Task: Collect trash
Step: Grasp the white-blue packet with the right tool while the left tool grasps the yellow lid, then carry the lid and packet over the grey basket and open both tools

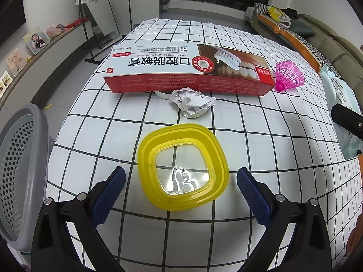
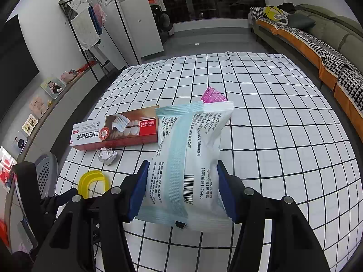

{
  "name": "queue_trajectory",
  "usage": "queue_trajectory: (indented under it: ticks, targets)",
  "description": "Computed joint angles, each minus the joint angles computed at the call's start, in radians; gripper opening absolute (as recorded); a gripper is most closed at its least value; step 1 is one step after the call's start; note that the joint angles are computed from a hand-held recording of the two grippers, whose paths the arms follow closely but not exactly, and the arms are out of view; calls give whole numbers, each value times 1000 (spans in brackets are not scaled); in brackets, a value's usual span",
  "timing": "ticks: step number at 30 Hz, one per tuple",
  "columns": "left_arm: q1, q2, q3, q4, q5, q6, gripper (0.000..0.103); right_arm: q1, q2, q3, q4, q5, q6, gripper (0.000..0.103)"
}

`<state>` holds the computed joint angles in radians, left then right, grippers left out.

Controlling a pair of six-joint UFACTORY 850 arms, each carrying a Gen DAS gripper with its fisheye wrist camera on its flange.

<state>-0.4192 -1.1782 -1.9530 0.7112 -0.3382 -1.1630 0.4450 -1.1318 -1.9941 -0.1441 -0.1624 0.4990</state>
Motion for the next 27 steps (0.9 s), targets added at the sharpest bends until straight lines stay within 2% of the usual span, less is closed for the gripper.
queue_trajectory:
  ticks: [1, 2, 3, 4, 5, 8, 11, 14, 17, 27]
  targets:
    - [0, -1, -2, -5, -1, 7, 92, 0, -1, -1, 5, 0, -6, 56]
    - [0, -1, -1, -11, 1, 16, 83, 0, -1, -2, 6, -1, -8, 56]
    - [-2, -3, -5, -14, -6, 28, 80, 0, -2, -2, 15, 0, -19, 56]
    - [-4, -1, -2, 6, -9, 17, 73, 0, -1, -1, 21, 1, -26, 56]
    - [-4, 3, 6, 22, -5, 8, 71, 1, -1, -1, 21, 2, -28, 56]
    - [1, 22, 37, 10, 32, 21, 70, 5, -2, -4, 37, 3, -51, 56]
    - [0, 41, 65, 77, 40, -40, 69, 6, -3, -7, 58, 3, -78, 56]
    - [0, 73, 110, 210, 41, -168, 70, 8, 0, -8, 97, 6, -115, 56]
    - [7, 97, 139, 231, 25, -180, 69, 9, -3, -21, 196, 5, -210, 56]
    - [34, 268, 342, 649, -42, -595, 69, 51, -47, -139, 469, -15, -499, 56]
